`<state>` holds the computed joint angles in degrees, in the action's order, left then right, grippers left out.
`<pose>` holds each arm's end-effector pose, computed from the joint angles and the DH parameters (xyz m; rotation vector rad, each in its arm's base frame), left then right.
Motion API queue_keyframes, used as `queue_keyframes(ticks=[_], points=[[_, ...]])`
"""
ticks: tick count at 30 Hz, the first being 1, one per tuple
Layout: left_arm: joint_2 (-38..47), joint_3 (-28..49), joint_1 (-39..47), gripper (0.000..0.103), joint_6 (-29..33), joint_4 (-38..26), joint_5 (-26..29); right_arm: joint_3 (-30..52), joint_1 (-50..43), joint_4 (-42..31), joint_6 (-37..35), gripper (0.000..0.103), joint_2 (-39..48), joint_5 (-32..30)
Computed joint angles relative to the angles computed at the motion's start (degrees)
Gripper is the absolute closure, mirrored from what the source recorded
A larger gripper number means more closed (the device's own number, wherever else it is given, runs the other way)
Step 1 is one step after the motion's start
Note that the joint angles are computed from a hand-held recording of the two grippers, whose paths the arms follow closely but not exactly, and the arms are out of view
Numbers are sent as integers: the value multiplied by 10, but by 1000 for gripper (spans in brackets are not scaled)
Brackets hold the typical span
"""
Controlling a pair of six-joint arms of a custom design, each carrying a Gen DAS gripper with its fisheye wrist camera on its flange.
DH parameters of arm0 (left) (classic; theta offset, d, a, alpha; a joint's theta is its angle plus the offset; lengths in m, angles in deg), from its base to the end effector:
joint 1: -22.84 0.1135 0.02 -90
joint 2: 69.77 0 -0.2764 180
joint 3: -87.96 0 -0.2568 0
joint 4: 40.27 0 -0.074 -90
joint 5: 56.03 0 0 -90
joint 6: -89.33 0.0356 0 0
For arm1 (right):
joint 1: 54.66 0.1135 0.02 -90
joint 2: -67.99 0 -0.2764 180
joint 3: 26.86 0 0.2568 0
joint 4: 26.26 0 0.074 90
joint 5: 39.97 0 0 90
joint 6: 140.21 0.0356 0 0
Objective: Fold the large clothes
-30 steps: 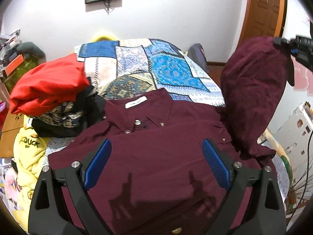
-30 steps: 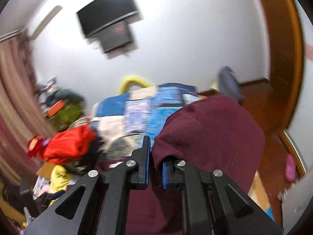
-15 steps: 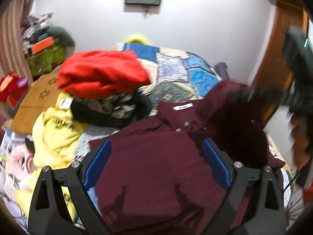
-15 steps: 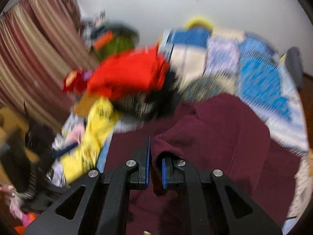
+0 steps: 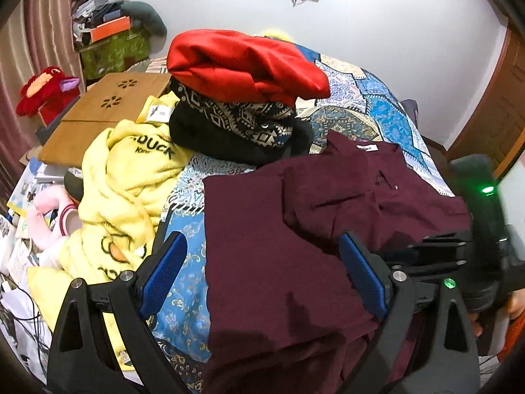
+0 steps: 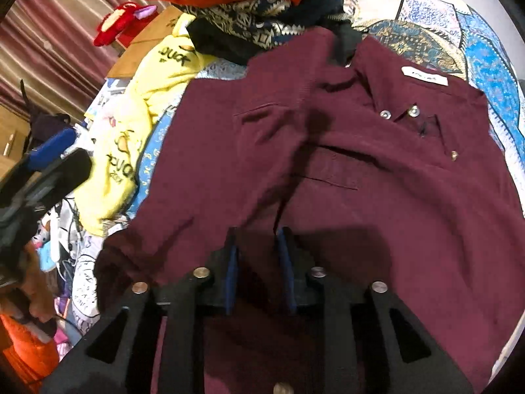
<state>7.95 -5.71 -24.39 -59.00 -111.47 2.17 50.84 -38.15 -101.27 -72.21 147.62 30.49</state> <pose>0.1924 -0.1804 0.3295 -0.4015 2.3929 -0.0530 0.2375 0.0828 0.2720 -0.9967 2.6824 0.4764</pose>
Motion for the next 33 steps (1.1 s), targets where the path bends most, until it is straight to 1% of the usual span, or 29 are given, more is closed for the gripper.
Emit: queue_keyframes(ticks=[3, 8, 10, 12, 16, 18, 22, 26, 28, 29, 31, 33], points=[[10, 4, -2, 9, 0, 2, 4, 27, -40, -47, -29, 73, -16, -33], [19, 8, 9, 9, 5, 28, 35, 57, -121, -73, -81, 73, -55, -61], [25, 11, 14, 9, 5, 40, 49, 75, -169, -84, -111, 71, -64, -74], [35, 17, 20, 9, 10, 53, 66, 91, -223, -92, -144, 66, -70, -89], [77, 49, 35, 9, 29, 76, 106, 108, -320, -67, -187, 64, -74, -83], [102, 69, 44, 9, 33, 84, 124, 97, -371, -42, -212, 63, -72, -74], [165, 125, 65, 9, 45, 93, 159, 92, -450, -16, -243, 62, -40, -63], [229, 178, 83, 9, 54, 84, 191, 82, -508, -1, -258, 62, -8, -56], [270, 215, 85, 9, 55, 62, 187, 71, -529, 12, -259, 62, 6, -53], [294, 238, 85, 9, 54, 43, 176, 68, -541, 13, -261, 62, 13, -55], [329, 273, 80, 9, 36, 2, 131, 67, -572, 12, -271, 62, 26, -64], [342, 276, 77, 9, 18, -11, 101, 61, -592, 23, -266, 62, 40, -68]])
